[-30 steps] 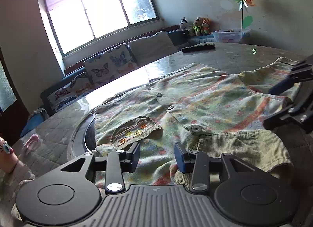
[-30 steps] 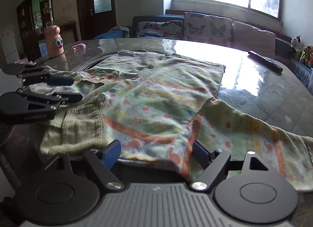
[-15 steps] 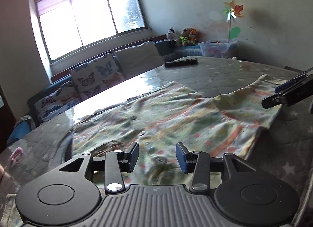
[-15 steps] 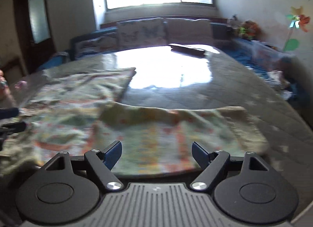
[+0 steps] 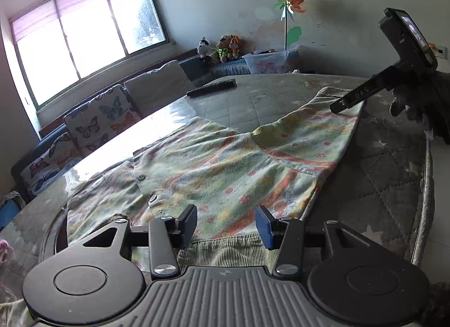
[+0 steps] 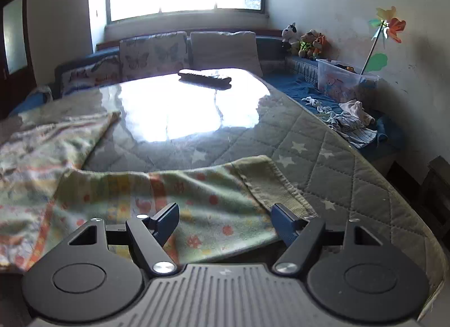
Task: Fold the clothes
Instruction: 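Grasp the shirt's side edge with the right gripper, then lift and fold the held side over the shirt body, open right gripper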
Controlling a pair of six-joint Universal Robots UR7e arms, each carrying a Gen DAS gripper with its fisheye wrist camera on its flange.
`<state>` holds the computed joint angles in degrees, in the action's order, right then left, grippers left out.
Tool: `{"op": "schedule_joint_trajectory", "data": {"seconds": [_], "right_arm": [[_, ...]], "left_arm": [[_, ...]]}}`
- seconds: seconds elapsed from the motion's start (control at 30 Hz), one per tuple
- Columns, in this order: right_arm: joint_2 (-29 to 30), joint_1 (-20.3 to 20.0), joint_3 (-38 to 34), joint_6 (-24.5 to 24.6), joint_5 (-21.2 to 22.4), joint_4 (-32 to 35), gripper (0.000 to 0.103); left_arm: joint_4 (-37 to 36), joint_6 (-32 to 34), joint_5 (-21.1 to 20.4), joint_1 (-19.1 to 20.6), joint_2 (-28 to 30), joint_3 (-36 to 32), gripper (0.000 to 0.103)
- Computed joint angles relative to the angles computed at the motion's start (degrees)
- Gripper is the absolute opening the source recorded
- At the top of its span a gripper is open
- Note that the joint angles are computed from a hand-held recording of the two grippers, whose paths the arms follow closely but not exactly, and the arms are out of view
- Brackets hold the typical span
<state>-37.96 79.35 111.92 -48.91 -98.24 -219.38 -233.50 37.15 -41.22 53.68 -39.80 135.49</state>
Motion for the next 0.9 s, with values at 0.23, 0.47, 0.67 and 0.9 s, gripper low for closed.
{"op": "schedule_joint_trajectory", "data": {"seconds": [0.23,0.47,0.67,0.9], "right_arm": [[0.1,-1.2,-1.1,3.3,-2.6,-3.1,0.067],[0.3,-1.5,-1.9,5.6,-3.1,-2.9,0.029],[-0.5,-1.5,-1.3,6.9,-1.2,-2.4,0.009],[-4.7,1.0,1.1,7.7,3.8,-1.1,0.008]], "left_arm": [[1.0,0.7,-0.5,0.1,-0.7,-1.5,0.052],[6.1,-1.7,-0.5,0.3,0.4,-5.4,0.053],[10.0,-1.2,-1.7,0.8,2.8,-8.4,0.054],[10.0,0.1,-2.0,1.1,5.2,-10.1,0.054]]}}
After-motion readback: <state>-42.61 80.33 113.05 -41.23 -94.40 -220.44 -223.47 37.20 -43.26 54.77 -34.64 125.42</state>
